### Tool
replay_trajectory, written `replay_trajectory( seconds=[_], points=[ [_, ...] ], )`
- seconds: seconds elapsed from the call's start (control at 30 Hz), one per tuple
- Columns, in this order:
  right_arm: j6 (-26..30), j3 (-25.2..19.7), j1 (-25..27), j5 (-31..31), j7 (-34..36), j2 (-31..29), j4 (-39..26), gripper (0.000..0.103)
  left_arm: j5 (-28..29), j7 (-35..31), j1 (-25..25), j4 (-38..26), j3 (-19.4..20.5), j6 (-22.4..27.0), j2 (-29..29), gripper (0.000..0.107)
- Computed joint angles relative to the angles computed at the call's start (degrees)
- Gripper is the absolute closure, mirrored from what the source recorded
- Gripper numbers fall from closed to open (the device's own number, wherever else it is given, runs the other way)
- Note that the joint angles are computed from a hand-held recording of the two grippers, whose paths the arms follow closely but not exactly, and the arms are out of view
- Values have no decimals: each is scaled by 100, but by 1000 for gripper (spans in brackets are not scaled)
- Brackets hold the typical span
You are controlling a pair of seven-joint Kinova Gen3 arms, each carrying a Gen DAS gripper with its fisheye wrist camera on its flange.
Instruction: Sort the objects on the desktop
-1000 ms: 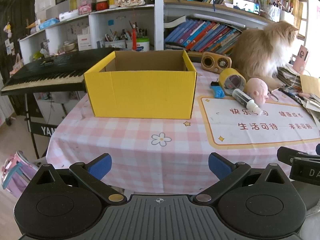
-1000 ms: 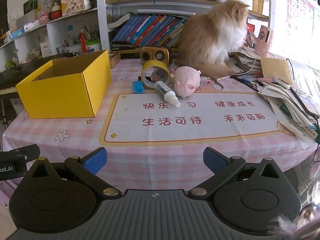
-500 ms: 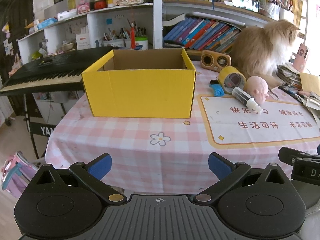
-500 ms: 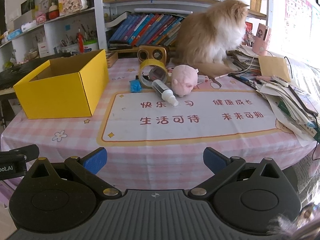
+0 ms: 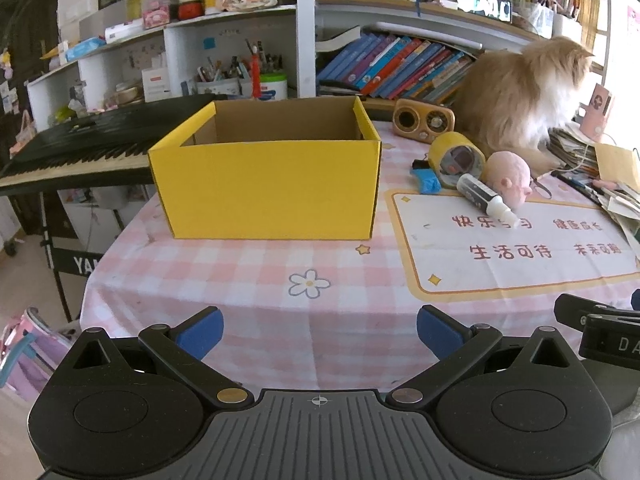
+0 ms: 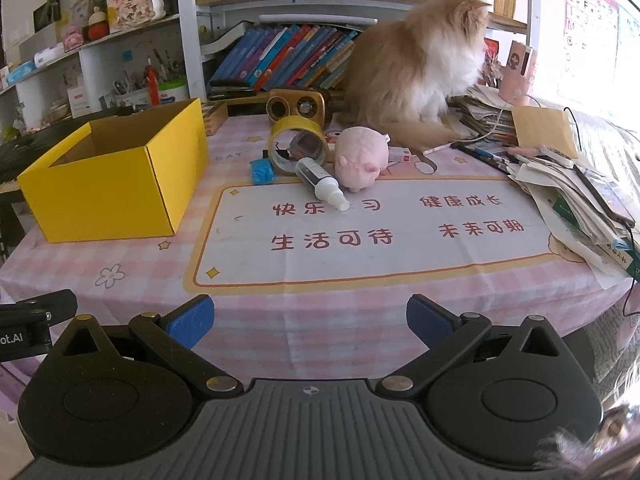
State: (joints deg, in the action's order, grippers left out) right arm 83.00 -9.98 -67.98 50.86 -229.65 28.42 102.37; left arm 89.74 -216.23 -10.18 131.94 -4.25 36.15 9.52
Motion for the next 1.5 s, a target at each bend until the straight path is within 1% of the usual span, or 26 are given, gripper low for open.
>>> replay_trajectory(
  seconds=[0.23,0.7,1.03,1.3,1.5],
  points=[
    [-70,-5,76,-9,-46,-78,135,0,65,88,169,-41,84,-168,10,4],
    [-188,-74,295,-177,-262,-278,503,0,-23,508,664,-187,313,-648,84,4],
    [-331,-150,444,-231,-430,-444,884,0,3,617,971,-247,441,-743,204,4],
    [-450,-207,641,-266,-431,-632,1197,0,62,853,1357,-384,575,-918,336,4],
    [-639,-247,898,-259,-343,-866,1504,0,172,1074,1701,-563,682,-1153,482,4]
  ],
)
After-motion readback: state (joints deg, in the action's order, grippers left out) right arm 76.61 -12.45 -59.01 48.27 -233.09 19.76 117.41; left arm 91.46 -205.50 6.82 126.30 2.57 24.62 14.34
